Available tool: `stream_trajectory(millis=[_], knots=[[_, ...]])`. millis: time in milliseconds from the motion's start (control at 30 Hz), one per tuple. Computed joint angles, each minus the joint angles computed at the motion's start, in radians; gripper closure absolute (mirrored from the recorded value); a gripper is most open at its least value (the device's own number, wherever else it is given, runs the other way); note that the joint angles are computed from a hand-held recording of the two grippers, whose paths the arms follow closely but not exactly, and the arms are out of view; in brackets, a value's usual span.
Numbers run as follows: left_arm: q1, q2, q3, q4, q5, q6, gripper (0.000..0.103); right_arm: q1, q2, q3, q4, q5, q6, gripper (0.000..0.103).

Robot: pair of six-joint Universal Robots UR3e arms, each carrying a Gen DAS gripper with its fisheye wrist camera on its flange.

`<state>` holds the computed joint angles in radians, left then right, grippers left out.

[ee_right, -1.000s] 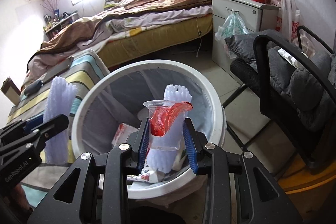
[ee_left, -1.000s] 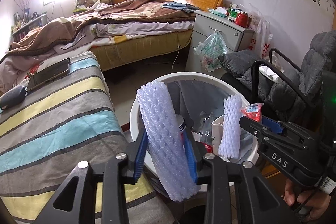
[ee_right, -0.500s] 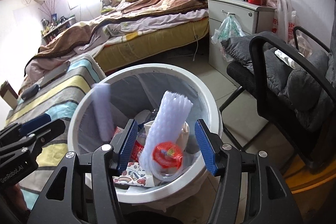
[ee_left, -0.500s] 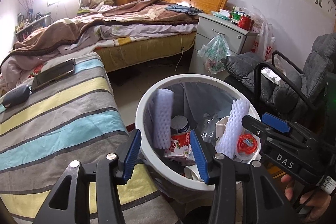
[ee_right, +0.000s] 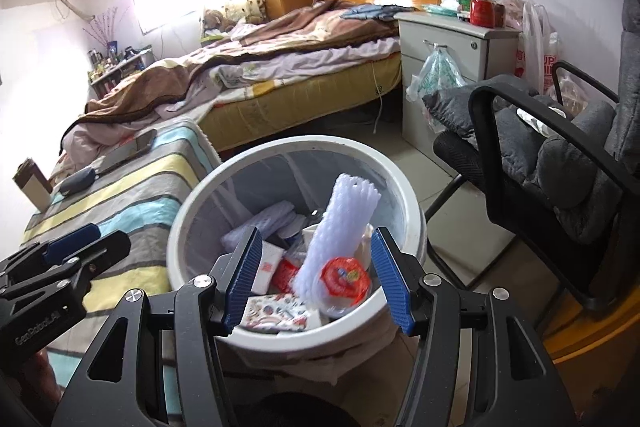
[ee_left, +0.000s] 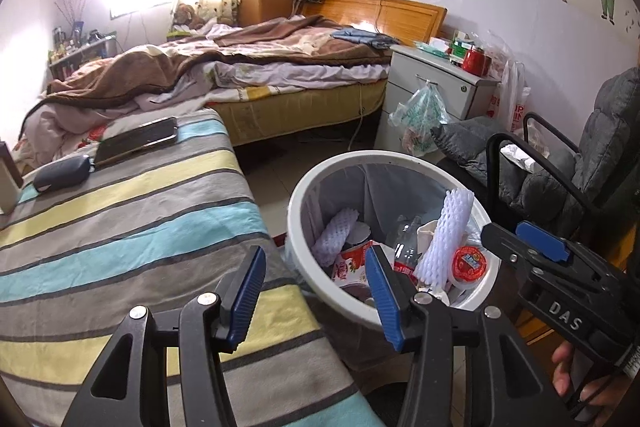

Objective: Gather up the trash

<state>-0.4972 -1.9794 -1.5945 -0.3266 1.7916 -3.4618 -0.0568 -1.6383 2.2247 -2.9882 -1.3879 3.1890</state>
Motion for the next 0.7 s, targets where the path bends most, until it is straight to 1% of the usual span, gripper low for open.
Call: stream_trajectory(millis=[67, 167, 200, 300, 367, 567, 700], knots=[[-0.021, 0.016, -0.027, 0.019, 0.045, -0.001, 0.051, 0.008, -0.02, 0.022, -0.017, -0.008, 0.008, 0.045], [-0.072, 0.026, -0.054, 0.04, 0.151, -0.005, 0.051, 0.018, -0.057, 0.068, -0.05, -0.024, 0.014, 0.045], [-0.081, 0.035, -0.072, 0.05, 0.169, -0.008, 0.051, 0.021, -0.067, 0.09, -0.079, -0.031, 0.013, 0.045], [-0.101, 0.06, -0.115, 0.072, 0.182, -0.019, 0.051, 0.064, -0.079, 0.14, -0.165, -0.101, 0.022, 0.045], [-0.113, 0.078, -0.146, 0.09, 0.188, -0.025, 0.051, 0.066, -0.103, 0.17, -0.178, -0.098, 0.03, 0.045], [-0.18, 0.103, -0.226, 0.175, 0.268, -0.05, 0.051, 0.084, -0.151, 0.235, -0.221, -0.111, 0.038, 0.045], [-0.196, 0.119, -0.25, 0.172, 0.274, -0.066, 0.051, 0.103, -0.173, 0.272, -0.24, -0.121, 0.055, 0.045]])
